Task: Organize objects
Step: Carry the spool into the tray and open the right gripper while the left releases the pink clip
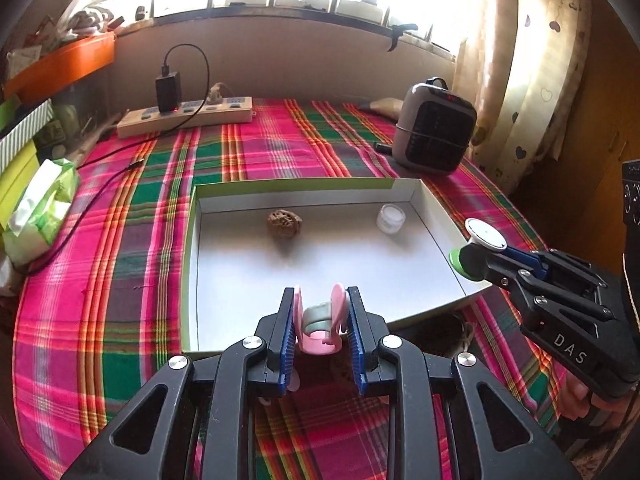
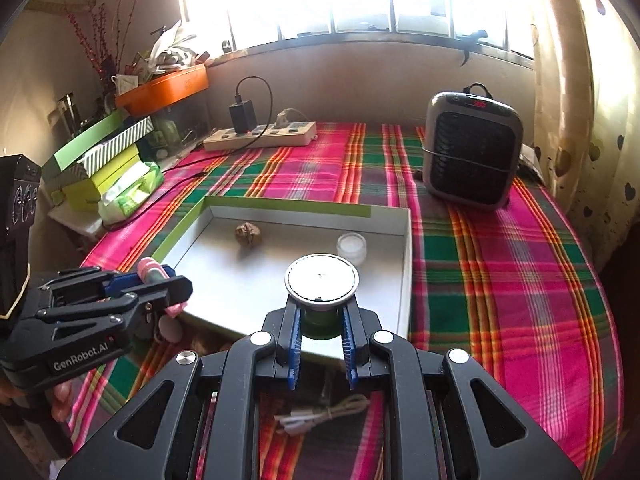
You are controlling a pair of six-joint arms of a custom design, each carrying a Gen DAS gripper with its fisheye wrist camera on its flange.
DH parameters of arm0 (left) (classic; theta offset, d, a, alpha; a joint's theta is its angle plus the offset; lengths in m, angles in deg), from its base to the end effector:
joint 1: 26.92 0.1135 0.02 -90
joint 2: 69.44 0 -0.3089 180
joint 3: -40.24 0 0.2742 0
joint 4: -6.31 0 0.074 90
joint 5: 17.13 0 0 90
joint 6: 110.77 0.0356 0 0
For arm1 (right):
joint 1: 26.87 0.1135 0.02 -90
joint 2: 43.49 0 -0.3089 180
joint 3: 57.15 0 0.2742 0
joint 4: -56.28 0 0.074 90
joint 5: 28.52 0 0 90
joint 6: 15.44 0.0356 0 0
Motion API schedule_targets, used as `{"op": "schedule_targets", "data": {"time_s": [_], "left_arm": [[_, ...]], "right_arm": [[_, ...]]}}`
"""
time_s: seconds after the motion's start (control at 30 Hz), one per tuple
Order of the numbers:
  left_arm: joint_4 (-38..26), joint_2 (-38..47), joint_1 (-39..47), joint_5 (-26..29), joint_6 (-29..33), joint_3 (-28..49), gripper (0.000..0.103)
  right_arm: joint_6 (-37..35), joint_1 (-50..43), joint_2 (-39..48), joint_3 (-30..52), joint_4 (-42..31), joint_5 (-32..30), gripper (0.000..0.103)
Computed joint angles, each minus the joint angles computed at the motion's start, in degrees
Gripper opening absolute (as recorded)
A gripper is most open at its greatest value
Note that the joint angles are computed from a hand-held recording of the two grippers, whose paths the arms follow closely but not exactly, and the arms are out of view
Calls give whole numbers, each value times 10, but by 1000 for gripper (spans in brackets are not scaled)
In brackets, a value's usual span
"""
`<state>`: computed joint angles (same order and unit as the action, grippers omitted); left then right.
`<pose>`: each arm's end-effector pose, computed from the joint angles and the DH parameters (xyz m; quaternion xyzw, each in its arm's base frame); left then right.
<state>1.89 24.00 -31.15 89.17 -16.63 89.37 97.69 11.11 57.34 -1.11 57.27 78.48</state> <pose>0.3045 -0.0325 0.1490 0.1174 0.9203 -0.1329 0.3487 0.2828 0.2076 0.1489 -0.0601 0.9096 0.0802 0.4033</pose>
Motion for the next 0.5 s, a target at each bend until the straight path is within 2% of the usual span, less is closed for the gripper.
{"op": "schedule_targets", "data": {"time_s": [0.5], "left_arm": [[-5, 40, 12, 2, -15, 57, 21]], "right_arm": [[-27, -22, 45, 65, -17, -30, 18]]}}
